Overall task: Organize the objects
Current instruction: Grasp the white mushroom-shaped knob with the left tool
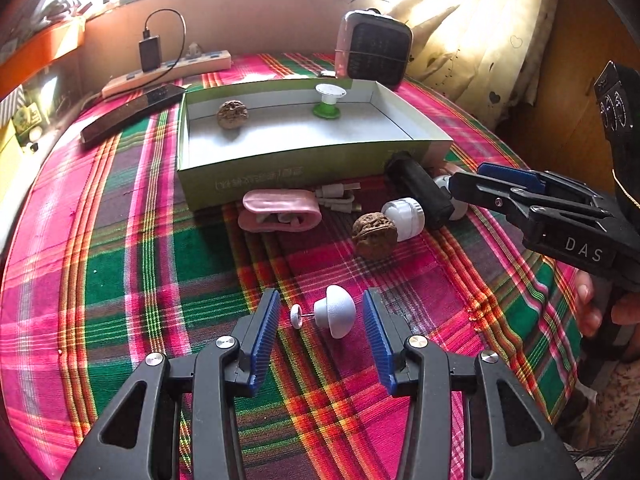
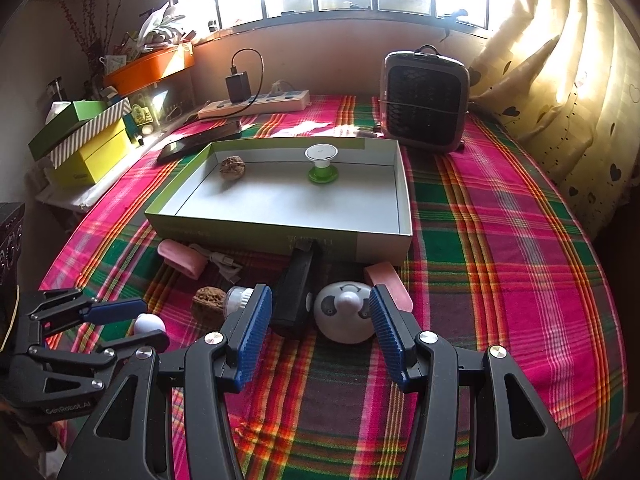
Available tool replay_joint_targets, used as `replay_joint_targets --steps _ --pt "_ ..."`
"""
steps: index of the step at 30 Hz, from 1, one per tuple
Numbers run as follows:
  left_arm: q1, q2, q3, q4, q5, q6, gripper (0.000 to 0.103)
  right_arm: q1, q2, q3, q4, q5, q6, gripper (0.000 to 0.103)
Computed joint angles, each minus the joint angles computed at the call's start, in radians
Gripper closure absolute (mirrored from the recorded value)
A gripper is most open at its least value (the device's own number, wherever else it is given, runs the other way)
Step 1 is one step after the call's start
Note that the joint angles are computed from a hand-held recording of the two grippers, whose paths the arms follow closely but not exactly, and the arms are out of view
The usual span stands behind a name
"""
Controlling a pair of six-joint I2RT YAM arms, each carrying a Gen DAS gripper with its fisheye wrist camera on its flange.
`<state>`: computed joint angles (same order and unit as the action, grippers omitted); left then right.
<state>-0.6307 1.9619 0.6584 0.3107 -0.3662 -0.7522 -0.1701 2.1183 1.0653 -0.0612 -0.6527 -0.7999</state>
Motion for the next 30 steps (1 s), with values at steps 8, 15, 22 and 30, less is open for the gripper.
replay_joint_targets --steps 8,15,22,30 --pt "0.007 -0.007 -0.017 0.002 -0.026 -0.014 0.073 0.014 -0.012 -0.027 0.002 -0.001 -0.02 0.051" --pt "0.032 -0.019 -0.047 0.019 -0.031 -0.03 0.073 0.009 -0.012 -0.037 0.023 0.009 -0.009 0.051" --pt "0.05 -0.025 -0.075 0.053 -0.036 -0.038 0.073 -0.011 -0.007 -0.031 0.072 0.032 0.023 0.051" --pt "0.057 -0.019 -0.078 0.07 -0.04 -0.028 0.073 -0.046 0.06 0.058 0.059 0.067 0.081 0.051"
